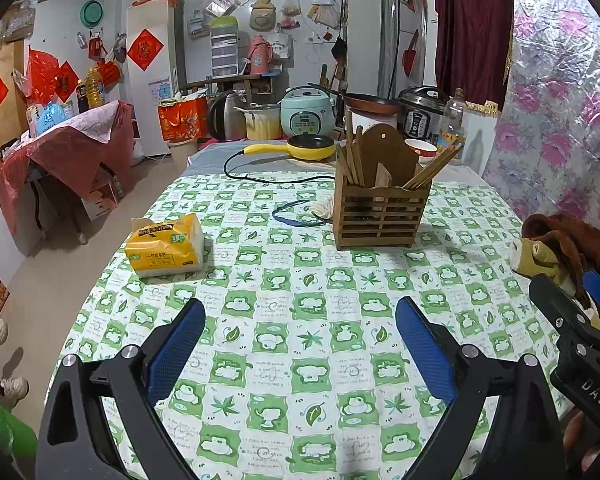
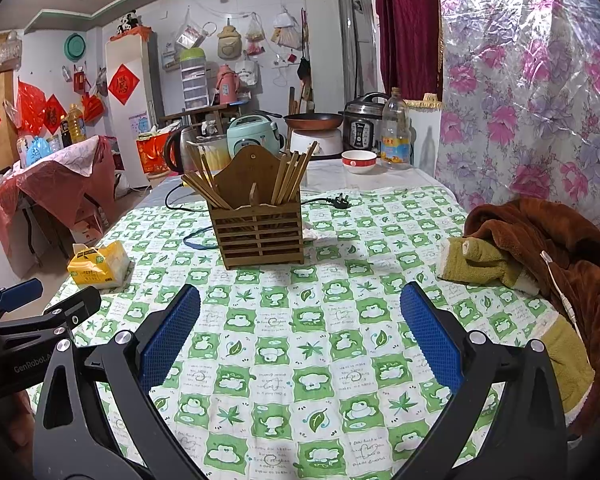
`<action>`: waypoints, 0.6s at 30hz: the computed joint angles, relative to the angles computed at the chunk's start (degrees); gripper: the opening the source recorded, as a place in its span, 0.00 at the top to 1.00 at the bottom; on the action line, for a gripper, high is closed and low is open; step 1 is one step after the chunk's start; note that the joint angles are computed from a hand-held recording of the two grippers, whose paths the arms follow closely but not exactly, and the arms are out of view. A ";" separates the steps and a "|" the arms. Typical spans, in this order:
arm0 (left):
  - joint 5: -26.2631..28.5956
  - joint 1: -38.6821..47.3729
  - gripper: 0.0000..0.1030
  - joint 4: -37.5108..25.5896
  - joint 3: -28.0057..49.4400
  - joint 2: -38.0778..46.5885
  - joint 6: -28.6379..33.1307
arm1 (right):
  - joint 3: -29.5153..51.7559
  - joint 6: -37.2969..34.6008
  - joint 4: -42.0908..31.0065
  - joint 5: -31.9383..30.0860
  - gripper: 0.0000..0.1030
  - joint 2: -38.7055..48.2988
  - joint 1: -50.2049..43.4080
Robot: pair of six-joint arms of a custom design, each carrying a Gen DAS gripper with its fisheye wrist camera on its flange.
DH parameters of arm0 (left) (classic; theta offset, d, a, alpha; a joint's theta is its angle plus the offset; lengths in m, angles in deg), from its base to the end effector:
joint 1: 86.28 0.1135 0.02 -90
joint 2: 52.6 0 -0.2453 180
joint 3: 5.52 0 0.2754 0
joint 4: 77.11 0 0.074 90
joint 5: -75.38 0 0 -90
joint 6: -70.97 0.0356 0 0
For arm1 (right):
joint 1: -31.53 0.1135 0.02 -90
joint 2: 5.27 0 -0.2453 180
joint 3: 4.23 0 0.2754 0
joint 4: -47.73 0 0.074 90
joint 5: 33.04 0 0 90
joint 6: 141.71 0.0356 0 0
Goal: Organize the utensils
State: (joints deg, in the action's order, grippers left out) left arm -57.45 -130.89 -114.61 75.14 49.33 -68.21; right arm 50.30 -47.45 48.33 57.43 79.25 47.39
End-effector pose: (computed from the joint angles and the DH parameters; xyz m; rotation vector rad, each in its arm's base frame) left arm 0.2870 -0.2491 0.1680 -0.3345 2.2276 0.1432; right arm 0.3181 0.0901 0.1662 -0.2062 2.0800 0.2050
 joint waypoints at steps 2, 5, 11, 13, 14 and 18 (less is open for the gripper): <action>-0.01 0.03 0.09 -0.09 0.28 0.15 0.16 | 0.06 0.05 -0.11 -0.01 0.06 0.03 0.01; 0.00 0.02 0.09 -0.01 0.14 0.06 0.13 | -0.26 0.06 -0.06 -0.20 0.06 -0.09 -0.19; 0.04 0.06 0.09 -0.15 0.37 0.16 0.25 | -0.34 0.13 -0.03 -0.21 0.06 -0.14 -0.15; 0.02 0.04 0.09 -0.08 0.31 0.12 0.27 | -0.38 0.14 -0.02 -0.18 0.06 -0.18 -0.14; 0.08 0.05 0.09 -0.09 0.30 0.12 0.27 | -0.27 0.08 -0.05 -0.23 0.06 -0.09 -0.17; 0.00 -0.06 0.09 0.14 -0.21 -0.11 0.11 | -0.18 0.07 -0.20 -0.20 0.06 -0.06 -0.14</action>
State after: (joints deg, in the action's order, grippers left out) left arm -57.45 -130.94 -114.47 74.94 49.22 -68.10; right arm 50.12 -47.38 48.14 57.23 79.19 47.25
